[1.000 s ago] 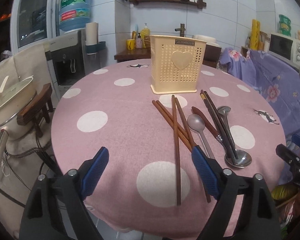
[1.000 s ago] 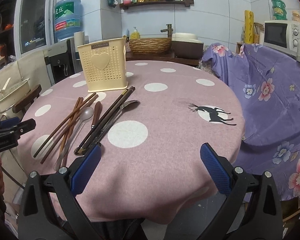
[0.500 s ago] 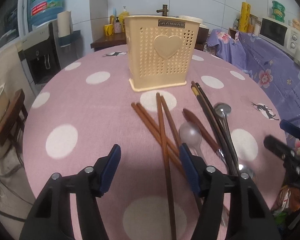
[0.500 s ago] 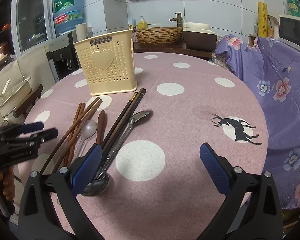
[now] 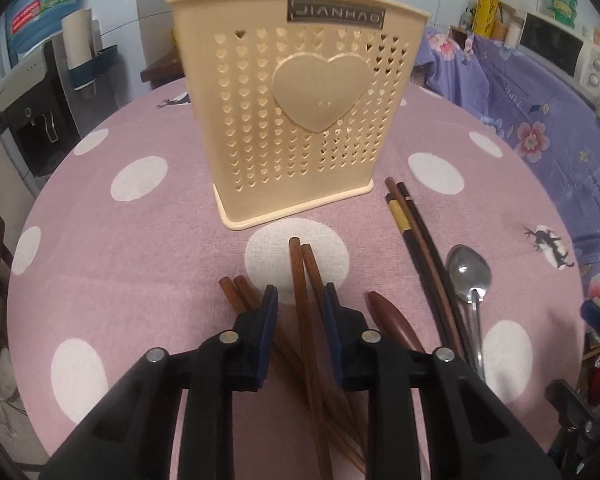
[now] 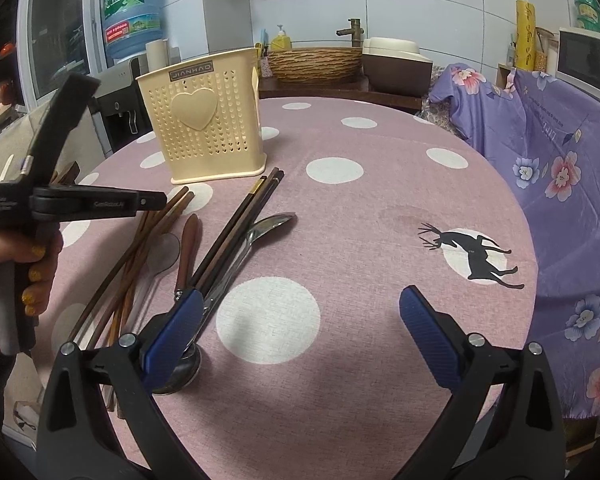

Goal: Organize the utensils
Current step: 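Close the left tool on a brown chopstick while the right tool grasps a black chopstick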

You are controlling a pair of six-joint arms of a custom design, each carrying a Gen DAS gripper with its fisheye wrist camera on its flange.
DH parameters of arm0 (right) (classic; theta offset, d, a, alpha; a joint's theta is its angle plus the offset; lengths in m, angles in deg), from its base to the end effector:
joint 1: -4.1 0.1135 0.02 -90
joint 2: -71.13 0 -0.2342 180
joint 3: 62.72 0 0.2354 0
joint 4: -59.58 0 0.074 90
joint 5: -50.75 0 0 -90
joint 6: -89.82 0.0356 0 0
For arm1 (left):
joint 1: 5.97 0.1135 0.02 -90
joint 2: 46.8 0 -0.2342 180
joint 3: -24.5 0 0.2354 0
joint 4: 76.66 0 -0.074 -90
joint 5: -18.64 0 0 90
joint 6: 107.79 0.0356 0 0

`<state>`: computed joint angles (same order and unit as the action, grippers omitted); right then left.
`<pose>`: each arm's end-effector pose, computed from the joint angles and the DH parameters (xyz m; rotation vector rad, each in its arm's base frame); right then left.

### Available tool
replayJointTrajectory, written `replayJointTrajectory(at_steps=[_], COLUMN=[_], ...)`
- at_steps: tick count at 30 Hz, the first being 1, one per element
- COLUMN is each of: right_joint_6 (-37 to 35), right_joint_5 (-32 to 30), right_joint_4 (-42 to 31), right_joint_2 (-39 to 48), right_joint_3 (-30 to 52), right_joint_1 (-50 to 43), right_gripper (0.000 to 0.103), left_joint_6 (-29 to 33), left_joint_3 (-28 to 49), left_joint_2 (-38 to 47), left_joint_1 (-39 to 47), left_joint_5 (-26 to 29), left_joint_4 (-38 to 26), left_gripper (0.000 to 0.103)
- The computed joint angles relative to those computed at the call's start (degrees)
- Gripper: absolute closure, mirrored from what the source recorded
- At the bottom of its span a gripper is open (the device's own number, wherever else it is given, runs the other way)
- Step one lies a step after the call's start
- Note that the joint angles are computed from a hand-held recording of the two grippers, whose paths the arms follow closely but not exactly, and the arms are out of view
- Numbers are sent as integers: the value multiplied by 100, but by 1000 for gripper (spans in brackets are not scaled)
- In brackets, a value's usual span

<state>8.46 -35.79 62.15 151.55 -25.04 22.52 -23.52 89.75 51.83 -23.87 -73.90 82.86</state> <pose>0.2261 0.0730 0.1140 -0.1622 2.2710 0.1805 0.3015 -0.0957 0.1271 0.2483 2.5009 -0.1134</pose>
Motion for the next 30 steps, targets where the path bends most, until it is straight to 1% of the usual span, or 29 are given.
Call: replayJointTrajectory(at_steps=[1,4,11,15,19,25,27,30], right_joint_6=[-14,-63,-212,-235,-142,-77,-79,-36], right_joint_5=[-14,-41,-116,-286,-455,-501,-531,-653], right_joint_4=[-2,-2,-182,-423,-678,-862,-966,-1168], right_joint_2=[9,84,537,876,1220,1552,1724,1981], right_joint_3=[16,100,720,1214,1677,1970,2162,2525], right_joint_1=[-12,-47,-123,-236,-348,-314,-321,-393], right_gripper=[6,6,8,9,11,12,15,20], left_joint_6=[3,-18,113,154,181,165,164,111], left_joint_3=[105,293,690,900,1052,1035,1017,1055], left_joint_2=[113,313,672,797,907,944,942,973], left_joint_1=[12,107,41,125,52,-82,-92,-79], left_joint_5=[-19,184,25,126,-5,-204,-239,-233], left_joint_4=[-59,-179,-381,-528,-594,-506,-479,-470], left_gripper=[83,87,88,88,88,88,88,92])
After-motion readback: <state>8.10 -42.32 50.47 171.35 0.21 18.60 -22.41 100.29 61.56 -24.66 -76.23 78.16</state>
